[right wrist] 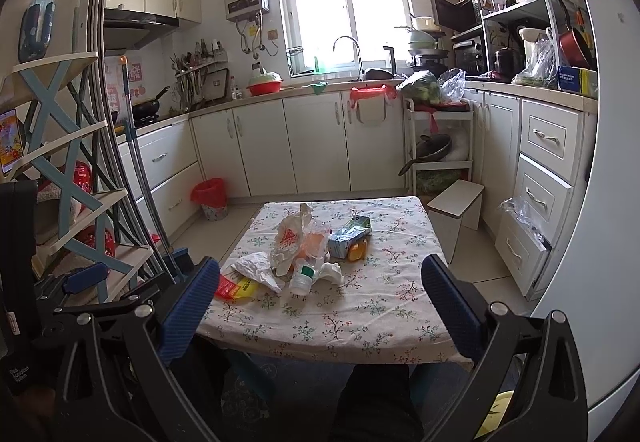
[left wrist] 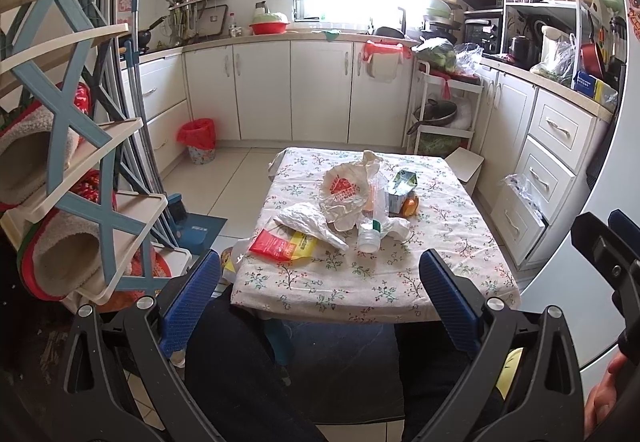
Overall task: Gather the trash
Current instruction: 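Move both tools toward the table of trash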
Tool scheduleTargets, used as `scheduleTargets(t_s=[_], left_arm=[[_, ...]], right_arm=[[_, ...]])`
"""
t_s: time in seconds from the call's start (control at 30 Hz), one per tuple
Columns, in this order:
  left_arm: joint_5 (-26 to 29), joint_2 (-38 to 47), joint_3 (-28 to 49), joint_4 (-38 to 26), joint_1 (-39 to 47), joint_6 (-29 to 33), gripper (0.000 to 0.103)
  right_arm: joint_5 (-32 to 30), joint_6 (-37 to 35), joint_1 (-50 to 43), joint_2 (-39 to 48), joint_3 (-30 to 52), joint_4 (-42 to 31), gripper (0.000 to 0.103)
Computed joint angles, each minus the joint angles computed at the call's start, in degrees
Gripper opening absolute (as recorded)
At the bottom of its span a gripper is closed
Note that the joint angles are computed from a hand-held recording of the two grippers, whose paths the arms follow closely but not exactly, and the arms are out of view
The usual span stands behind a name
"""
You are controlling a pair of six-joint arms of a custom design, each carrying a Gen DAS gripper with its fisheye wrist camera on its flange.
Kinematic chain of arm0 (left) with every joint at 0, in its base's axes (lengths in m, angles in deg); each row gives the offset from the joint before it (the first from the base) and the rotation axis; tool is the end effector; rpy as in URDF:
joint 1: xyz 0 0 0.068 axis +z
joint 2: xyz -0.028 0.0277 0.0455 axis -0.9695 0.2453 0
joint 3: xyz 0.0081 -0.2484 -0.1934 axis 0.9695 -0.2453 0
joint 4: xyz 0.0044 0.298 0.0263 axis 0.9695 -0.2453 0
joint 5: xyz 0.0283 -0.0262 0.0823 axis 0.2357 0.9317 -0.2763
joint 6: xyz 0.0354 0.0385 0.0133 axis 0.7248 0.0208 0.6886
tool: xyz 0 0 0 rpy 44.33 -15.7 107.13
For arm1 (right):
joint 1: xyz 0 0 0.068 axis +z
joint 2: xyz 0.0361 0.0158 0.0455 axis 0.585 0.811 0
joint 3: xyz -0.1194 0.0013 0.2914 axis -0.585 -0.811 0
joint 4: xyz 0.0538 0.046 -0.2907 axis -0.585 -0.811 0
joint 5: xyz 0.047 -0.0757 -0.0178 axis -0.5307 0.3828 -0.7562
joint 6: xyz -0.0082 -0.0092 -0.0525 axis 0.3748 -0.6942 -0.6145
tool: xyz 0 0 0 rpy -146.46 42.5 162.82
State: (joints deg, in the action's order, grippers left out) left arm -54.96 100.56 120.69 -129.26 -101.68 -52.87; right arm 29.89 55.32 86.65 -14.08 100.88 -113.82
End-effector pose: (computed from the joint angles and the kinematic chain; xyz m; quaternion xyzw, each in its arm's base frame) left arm 0.2062 -0.0926 0.4454 0.0905 0.8802 -0.0564 0.4624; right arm 0.1382 0.1265 0.4483 0.1070 0.8331 0.0095 0.5426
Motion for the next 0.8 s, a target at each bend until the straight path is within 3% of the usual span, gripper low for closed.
scheduleTargets(t_s=[0.4,0.8], left_arm=[[1.23,1.95,-1.02,0.88,1.83,0.16,0.095],[7.58,8.05,-3.25,5.65,10.38,3.70,0.095]], right_arm=[[-5.51,-0.73,-4.10,-0.04,-2.34,1.31,0.097],[-17.97,-4.90,-14.57,1.53,-7.27,6.84,0.097]])
